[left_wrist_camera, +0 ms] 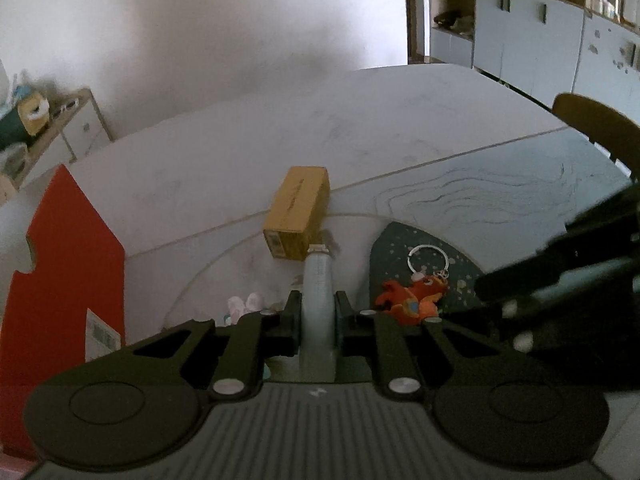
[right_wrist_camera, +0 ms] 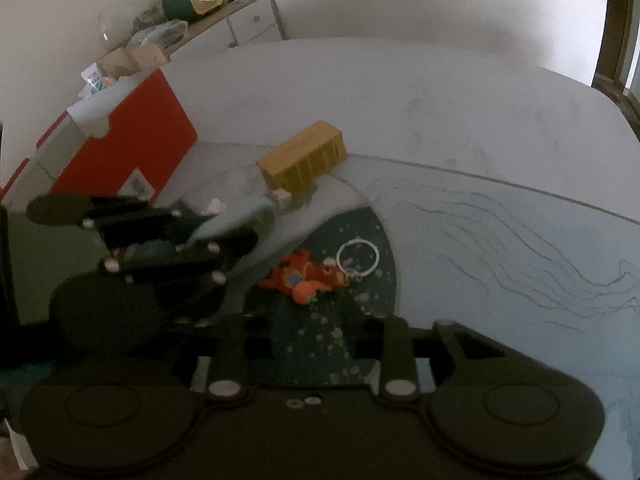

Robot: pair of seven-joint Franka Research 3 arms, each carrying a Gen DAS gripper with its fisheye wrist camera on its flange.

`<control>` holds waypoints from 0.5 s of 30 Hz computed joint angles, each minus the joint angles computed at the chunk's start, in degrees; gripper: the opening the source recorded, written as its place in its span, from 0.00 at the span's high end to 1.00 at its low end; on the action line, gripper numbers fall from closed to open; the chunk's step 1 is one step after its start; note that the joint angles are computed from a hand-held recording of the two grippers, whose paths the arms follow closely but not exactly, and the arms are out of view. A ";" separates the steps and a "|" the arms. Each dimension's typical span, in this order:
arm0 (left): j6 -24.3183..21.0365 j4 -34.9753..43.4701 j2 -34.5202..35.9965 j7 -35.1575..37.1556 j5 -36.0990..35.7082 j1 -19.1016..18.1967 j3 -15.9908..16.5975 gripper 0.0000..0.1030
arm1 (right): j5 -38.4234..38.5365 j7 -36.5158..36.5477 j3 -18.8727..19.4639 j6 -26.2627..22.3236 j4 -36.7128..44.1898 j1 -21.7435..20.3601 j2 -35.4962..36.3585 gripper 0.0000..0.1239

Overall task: Organize rigid objects
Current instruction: 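Grasp the red plush keychain with the right gripper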

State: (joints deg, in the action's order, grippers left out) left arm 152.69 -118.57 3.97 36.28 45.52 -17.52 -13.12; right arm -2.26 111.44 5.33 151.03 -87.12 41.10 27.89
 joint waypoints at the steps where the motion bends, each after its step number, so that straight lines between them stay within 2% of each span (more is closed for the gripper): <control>1: 0.27 0.04 0.02 0.51 -1.46 0.22 0.02 0.84 | -0.33 0.01 -0.17 0.02 0.04 0.18 0.13 0.65; 8: 0.50 0.22 0.33 0.72 -2.23 0.35 0.25 0.84 | -1.59 -0.41 -0.72 -0.43 2.16 0.33 1.97 0.60; 11: 0.19 -0.12 -0.14 -1.28 -1.01 0.30 0.43 0.84 | -1.98 -2.05 -0.74 1.37 0.80 0.25 1.45 0.52; 15: 1.44 -0.76 -1.16 -2.36 0.84 0.58 0.31 0.84 | -2.04 -4.44 -0.48 3.24 -1.00 0.19 0.55 0.50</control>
